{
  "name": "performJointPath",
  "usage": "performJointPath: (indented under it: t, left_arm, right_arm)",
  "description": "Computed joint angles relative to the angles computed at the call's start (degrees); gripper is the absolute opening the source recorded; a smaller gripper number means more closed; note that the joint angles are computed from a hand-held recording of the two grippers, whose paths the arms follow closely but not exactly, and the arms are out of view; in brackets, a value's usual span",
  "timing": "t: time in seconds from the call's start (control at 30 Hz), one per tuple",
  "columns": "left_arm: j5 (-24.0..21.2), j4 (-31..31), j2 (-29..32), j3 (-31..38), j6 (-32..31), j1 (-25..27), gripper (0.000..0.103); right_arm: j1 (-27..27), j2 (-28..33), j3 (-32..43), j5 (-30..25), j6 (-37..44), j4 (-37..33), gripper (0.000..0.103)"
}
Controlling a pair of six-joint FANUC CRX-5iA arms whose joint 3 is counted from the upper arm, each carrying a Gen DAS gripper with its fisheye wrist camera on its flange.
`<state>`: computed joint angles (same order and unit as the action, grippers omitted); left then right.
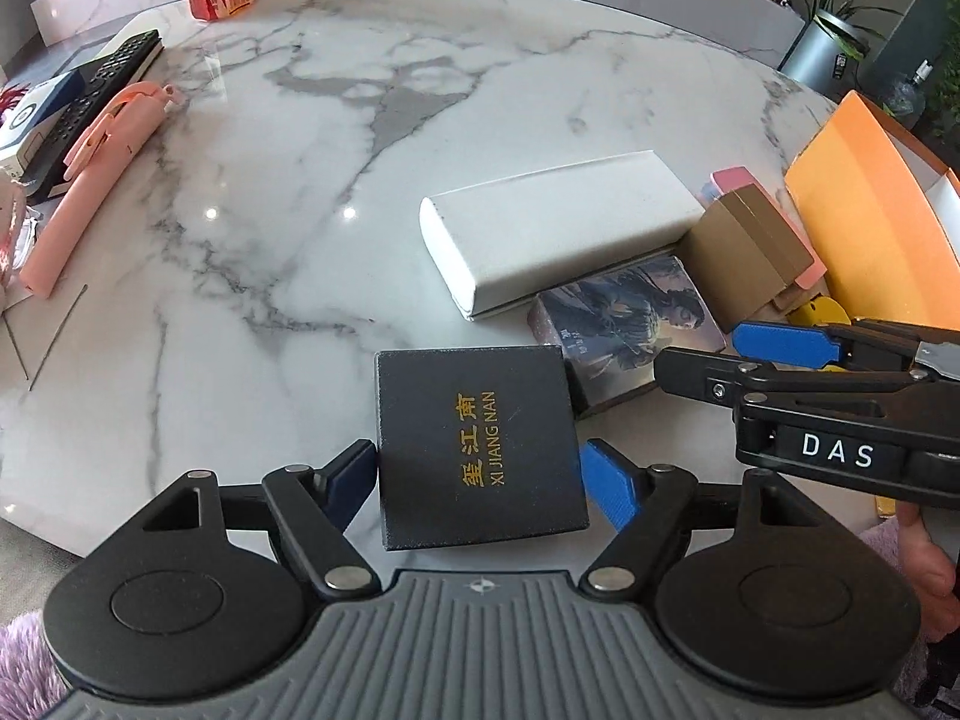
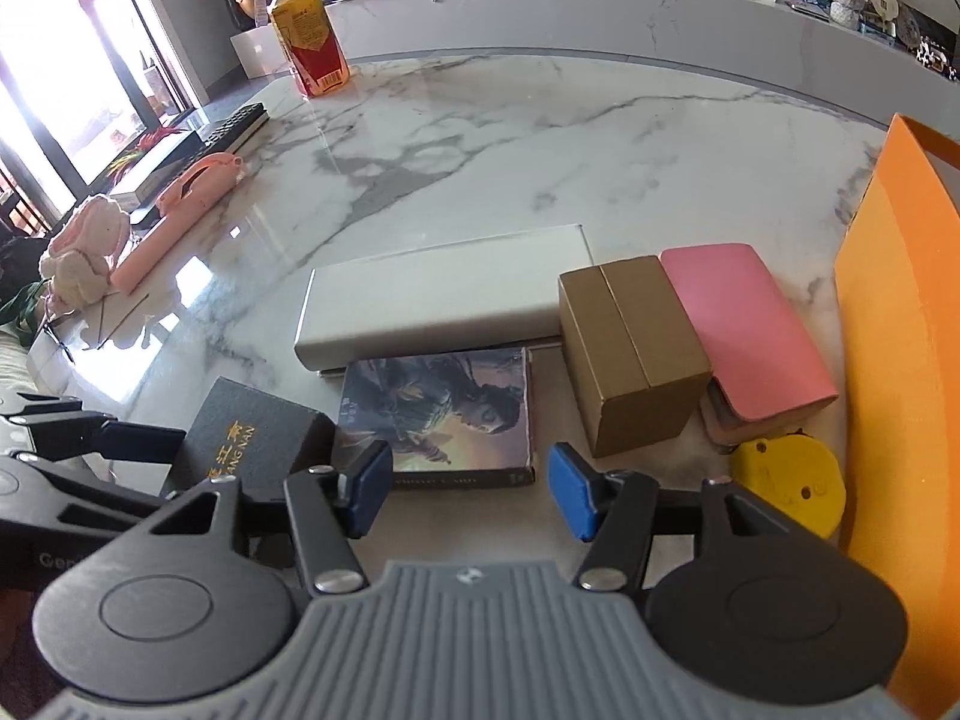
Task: Organize objects
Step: 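Grasp the black XIJIANG NAN box with left tool while right tool grasps the photo-card box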
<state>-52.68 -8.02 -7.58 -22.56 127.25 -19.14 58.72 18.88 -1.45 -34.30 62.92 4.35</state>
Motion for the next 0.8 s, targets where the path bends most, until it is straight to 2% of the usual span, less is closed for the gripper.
performJointPath:
  t: [0.07,0.17,0.2,0.33,0.5,0.57,0.63,0.7,0.8]
  left_arm:
    - [-2.01,-2.63,0.13,1.09,3.58,-0.41,0.087]
    - [-2.86,-3.18,-0.29,1.04,5.28,0.49,0.087]
    - [-2.82,-3.25,-0.44,0.90,5.58,0.88,0.087]
    - [-3.34,-3.83,-0.90,0.77,6.74,1.47,0.087]
    - [-3.22,-2.15,-2.10,-0.42,4.98,3.13,0.087]
    - [-2.41,-0.83,-2.28,-1.16,3.81,3.66,0.087]
    - [-1.43,-0.09,-2.42,-1.69,2.59,3.66,0.087]
    - [-0.63,0.60,-2.48,-2.10,1.47,3.56,0.087]
    - [-0.47,0.75,-2.20,-1.97,0.50,2.89,0.087]
  right_arm:
    - [-0.24,0.56,1.11,-0.33,-0.08,-1.53,0.063]
    - [0.58,1.18,0.85,0.72,-4.10,1.63,0.078]
    - [0.93,1.58,0.88,0.76,-5.24,3.12,0.080]
    - [1.14,3.84,4.05,-2.03,-3.26,2.08,0.080]
    - [2.00,4.59,4.21,-2.25,-1.71,3.61,0.087]
    - [2.65,4.19,2.60,-1.16,-3.01,6.25,0.080]
    - [2.48,3.54,2.16,-1.38,-4.39,5.52,0.072]
    - [2.06,2.54,1.93,-2.10,-3.48,2.93,0.056]
    - [1.57,0.79,1.66,-4.07,-0.26,-2.57,0.046]
